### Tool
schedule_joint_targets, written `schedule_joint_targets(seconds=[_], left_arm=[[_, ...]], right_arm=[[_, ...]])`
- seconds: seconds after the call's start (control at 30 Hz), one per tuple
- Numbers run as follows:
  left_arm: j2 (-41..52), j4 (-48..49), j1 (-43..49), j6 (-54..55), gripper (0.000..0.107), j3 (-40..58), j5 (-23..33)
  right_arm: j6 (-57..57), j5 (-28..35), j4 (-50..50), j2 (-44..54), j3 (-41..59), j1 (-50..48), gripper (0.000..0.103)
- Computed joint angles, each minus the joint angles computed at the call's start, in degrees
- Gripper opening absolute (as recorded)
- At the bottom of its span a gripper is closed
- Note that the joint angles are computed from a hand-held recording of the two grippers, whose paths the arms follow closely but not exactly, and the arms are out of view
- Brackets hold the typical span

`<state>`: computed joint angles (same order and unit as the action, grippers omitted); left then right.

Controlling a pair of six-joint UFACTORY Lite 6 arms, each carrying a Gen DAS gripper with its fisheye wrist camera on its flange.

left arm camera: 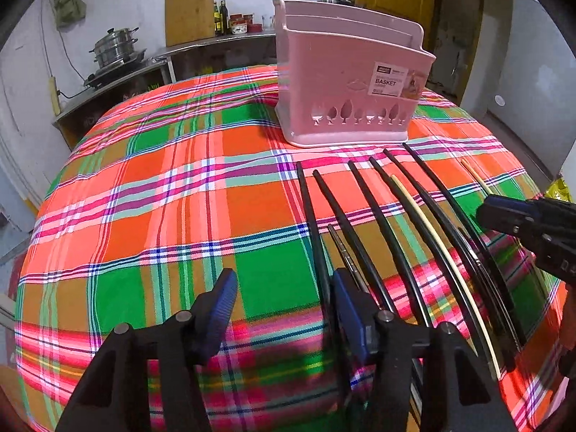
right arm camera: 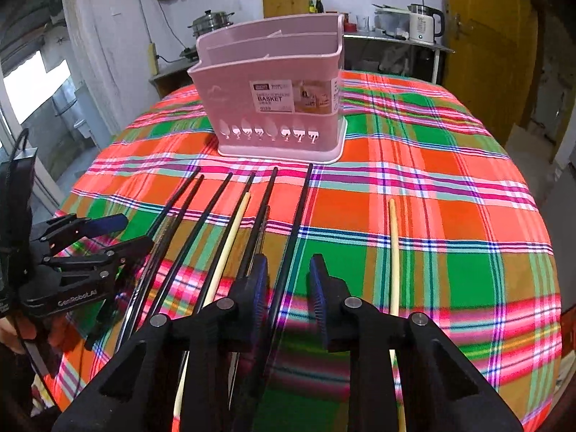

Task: Organize utensils
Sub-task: 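Close the left tool on a black chopstick while the right tool grasps another black chopstick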

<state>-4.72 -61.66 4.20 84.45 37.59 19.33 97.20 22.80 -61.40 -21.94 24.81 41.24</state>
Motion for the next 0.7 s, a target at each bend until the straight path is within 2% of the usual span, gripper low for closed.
schedule_joint_targets(seconds=[0.27,0.6,0.7], left_arm=[[3.15,7.33,-1.12,-8.47,0.043,4.27,-0.20],[11.36,15.92,-4.46,-17.01,0.041,13.93,1.13],[12.67,14.28,-5.89,-14.32,0.039,14.90,-0.32]], right_arm=[[-6.45,-6.02,3.33,6.85,3.91,-6.63,0.018],[-13.38,-7.21,7.24,14.72,9.95,-9.91,0.018],[-15.05,-7.44,8.59,15.91,11.11,-10.65,0.017]])
